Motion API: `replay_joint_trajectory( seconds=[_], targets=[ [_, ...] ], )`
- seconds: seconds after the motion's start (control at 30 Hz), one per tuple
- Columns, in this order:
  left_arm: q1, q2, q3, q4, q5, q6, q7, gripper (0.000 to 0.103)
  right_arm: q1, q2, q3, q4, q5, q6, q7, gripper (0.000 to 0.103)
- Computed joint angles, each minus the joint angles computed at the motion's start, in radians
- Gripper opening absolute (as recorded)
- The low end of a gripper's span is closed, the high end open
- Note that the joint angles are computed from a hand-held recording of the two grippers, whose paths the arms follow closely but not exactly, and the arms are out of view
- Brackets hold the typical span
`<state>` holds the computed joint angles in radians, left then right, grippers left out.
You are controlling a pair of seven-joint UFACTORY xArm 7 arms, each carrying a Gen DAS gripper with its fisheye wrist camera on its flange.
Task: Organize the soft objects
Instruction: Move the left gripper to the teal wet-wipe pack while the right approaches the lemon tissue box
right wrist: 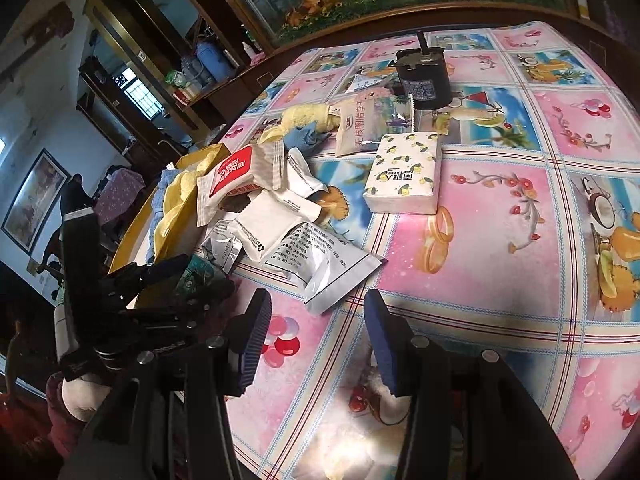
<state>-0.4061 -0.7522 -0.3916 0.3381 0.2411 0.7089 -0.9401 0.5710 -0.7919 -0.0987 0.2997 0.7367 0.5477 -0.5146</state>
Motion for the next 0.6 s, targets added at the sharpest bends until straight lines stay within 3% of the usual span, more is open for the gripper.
replay_joint_trajectory(
  seconds=[0.1,0.13,0.2,0.23,0.37,0.5,0.6],
  targets=[
    [-0.041,0.007,0.026,-0.008,-0.03,-0.051,0.042,0.087,-0.001,0.002,-0.011,0.0,0.005,-0.005,-0.005,0.048],
    [-0.083,-0.008,0.072,-0.029,-0.048,-0.099,0.074,0.086,0.0,0.006,-0.016,0.001,0.008,-0.007,-0.008,0.048],
    [-0.205,-0.049,0.22,-0.106,-0.199,-0.257,0.167,0.086,-0.002,0.011,-0.021,0.002,0.013,-0.006,-0.012,0.048],
    [-0.221,-0.09,0.238,-0.132,-0.248,-0.283,0.185,0.086,-0.006,0.012,-0.023,0.003,0.013,-0.002,-0.012,0.048],
    [-0.151,-0.289,0.113,-0.147,-0.223,-0.14,0.155,0.086,-0.028,0.005,-0.027,0.003,0.004,0.009,-0.019,0.048],
    [-0.201,-0.383,0.096,-0.153,-0.227,-0.005,0.204,0.086,-0.034,0.02,-0.04,0.01,0.017,0.005,-0.03,0.049],
    [-0.226,-0.389,0.041,-0.141,-0.242,0.073,0.184,0.086,-0.034,0.03,-0.042,0.013,0.032,0.008,-0.038,0.049]
  ],
)
